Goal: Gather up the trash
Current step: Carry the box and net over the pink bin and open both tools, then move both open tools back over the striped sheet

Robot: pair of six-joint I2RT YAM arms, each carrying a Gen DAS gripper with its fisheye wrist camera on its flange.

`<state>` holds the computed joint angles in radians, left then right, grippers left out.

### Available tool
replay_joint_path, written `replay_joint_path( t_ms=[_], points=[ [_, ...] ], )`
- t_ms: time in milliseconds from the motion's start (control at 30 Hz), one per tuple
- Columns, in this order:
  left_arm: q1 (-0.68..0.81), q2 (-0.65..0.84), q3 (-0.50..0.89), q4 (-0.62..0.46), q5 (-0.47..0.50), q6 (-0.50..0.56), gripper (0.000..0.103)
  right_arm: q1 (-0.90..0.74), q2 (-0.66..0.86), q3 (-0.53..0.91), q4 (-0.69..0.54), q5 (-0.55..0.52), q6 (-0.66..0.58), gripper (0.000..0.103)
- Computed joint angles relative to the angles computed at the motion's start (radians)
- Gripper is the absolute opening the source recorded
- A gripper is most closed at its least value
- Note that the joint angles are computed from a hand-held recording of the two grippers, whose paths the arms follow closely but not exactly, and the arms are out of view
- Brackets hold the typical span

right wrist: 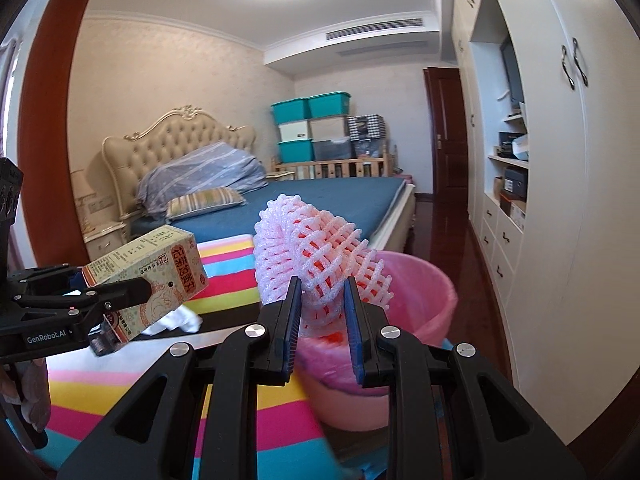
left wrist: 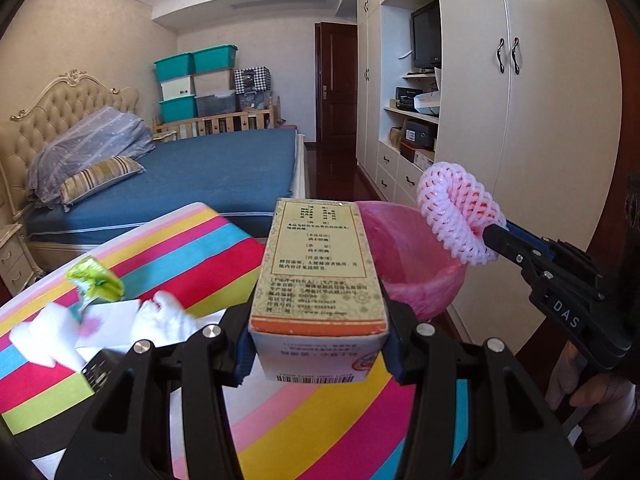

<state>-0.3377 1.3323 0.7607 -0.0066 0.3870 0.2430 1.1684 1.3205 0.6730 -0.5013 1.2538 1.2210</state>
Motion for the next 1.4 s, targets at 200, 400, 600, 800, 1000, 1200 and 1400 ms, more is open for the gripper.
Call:
replay_joint_path(
  t_ms=[200,400,600,800,1000,1200,1400],
  points=[
    [-0.101,0.154,0.147,-0.023,-0.044,-0.078,0.049,-0.136,-0.132,-0.122,0.203,-0.077,-0.234,0.021],
    [-0.172,0.288,0.284,-0.019,-0.079,-0.142,0.049,-0.288,-0.171,-0.186,0.381,-0.179,-0.429,0.021],
    [-0.214,0.419,0.432,-0.015,-0.086,-0.179,0.050,-0.413,-0.148,-0.226,0.564,-0.274,-0.565,0.026],
    [-0.181,0.498,0.510,-0.016,-0.049,-0.244,0.089,-0.448,-0.132,-0.293,0.658,-0.293,-0.544,0.080],
    [-0.110,0.348,0.314,0.094,-0.096,-0.157,0.098,-0.294,-0.160,-0.303,0.505,-0.173,-0.375,0.080],
    [-0.027,0.183,0.127,0.126,-0.116,-0.030,0.098,-0.143,-0.030,-0.170,0.308,-0.109,-0.184,0.080],
    [0.160,0.104,0.041,0.049,-0.027,0.022,0.098,-0.077,0.139,-0.026,0.345,-0.147,-0.224,0.080]
  ],
)
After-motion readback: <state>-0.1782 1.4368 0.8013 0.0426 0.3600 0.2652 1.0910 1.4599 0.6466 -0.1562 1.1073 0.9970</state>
